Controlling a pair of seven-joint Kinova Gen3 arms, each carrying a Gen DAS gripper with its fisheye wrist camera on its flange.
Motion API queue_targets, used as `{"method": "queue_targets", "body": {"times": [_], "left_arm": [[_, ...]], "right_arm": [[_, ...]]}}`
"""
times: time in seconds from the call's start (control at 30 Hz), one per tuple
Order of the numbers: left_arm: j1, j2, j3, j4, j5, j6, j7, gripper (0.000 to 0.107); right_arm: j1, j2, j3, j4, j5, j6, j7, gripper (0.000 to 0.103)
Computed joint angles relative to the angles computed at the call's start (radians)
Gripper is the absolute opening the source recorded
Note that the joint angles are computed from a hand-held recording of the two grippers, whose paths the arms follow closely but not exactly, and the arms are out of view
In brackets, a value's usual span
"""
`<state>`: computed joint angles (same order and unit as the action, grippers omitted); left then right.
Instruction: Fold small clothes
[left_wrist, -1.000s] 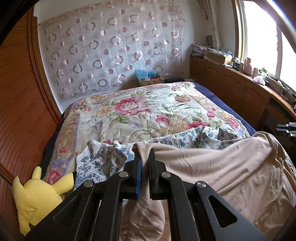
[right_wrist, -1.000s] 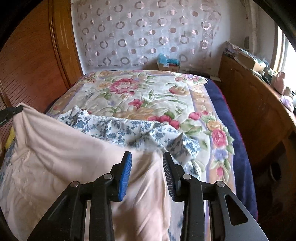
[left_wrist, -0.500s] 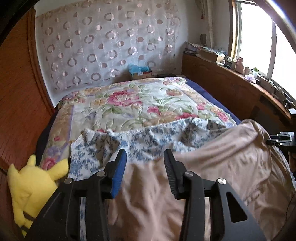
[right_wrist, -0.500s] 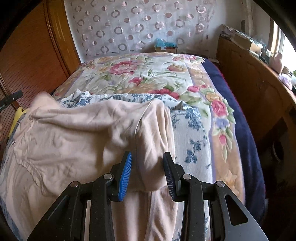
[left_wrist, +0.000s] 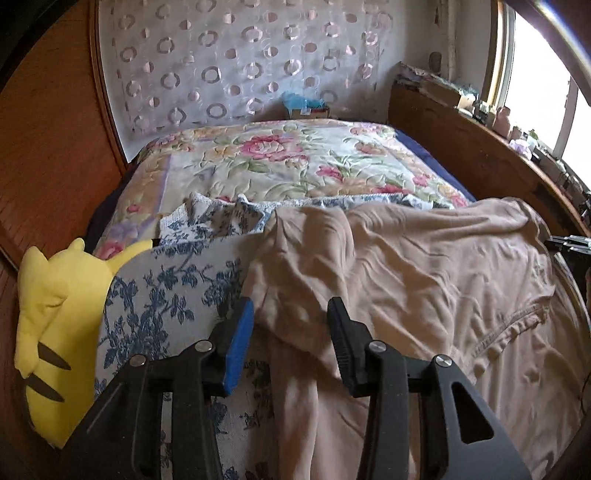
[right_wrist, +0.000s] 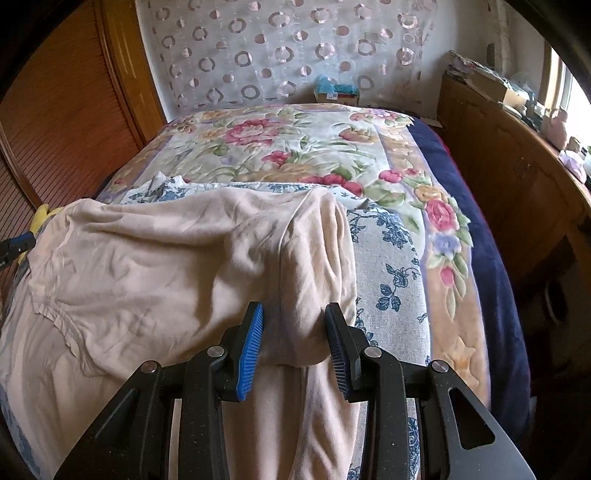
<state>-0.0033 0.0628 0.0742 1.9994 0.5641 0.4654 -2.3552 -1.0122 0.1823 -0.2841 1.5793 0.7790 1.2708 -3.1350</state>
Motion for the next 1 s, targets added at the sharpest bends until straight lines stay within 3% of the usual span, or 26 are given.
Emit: {"method": "queue_targets", "body": {"times": [0.13, 0.2, 0.27, 0.37, 0.57, 0.83, 0.9, 0.97, 1.0], "left_arm": [[0.009, 0.012, 0.005, -0.007, -0.028, -0.001, 0.025, 0.039], [0.017, 0.021, 0.007, -0.017, -0.058, 0.005, 0.049, 0.031], [0.012, 0.021, 0.014, -0.015, -0.049, 0.006, 0.036, 0.018], [0.003, 0.02, 0.016, -0.021, -0.023, 0.013, 0.018, 0.007], [-0.009, 0.007, 0.015, -0.032, 0.036, 0.006, -0.027, 0.001], [-0.01, -0.013, -0.012, -0.042, 0.039, 0.051, -0.025, 0.003], [-0.013, -0.014, -0.019, -0.036, 0.029, 0.062, -0.018, 0.014], [-0.022, -0.013, -0.025, -0.026, 0.043, 0.083, -0.039, 0.034], [-0.028, -0.011, -0.027, -0.023, 0.059, 0.098, -0.058, 0.035]], "right_arm": [[-0.01, 0.006, -0.001, -0.004, 0.013, 0.007, 0.013, 0.008], [-0.018, 0.008, -0.001, -0.005, 0.027, 0.016, 0.014, 0.005], [-0.023, -0.004, -0.004, 0.011, 0.048, -0.001, 0.006, 0.004], [-0.029, -0.026, -0.012, 0.038, 0.088, -0.019, -0.02, 0.004], [-0.019, -0.048, -0.034, 0.091, 0.143, -0.058, -0.07, 0.003], [-0.016, -0.047, -0.052, 0.127, 0.179, -0.073, -0.119, 0.003], [-0.017, -0.042, -0.052, 0.126, 0.174, -0.072, -0.115, 0.003], [-0.016, -0.039, -0.05, 0.125, 0.167, -0.075, -0.108, 0.003], [-0.014, -0.037, -0.048, 0.124, 0.163, -0.079, -0.104, 0.003]]}}
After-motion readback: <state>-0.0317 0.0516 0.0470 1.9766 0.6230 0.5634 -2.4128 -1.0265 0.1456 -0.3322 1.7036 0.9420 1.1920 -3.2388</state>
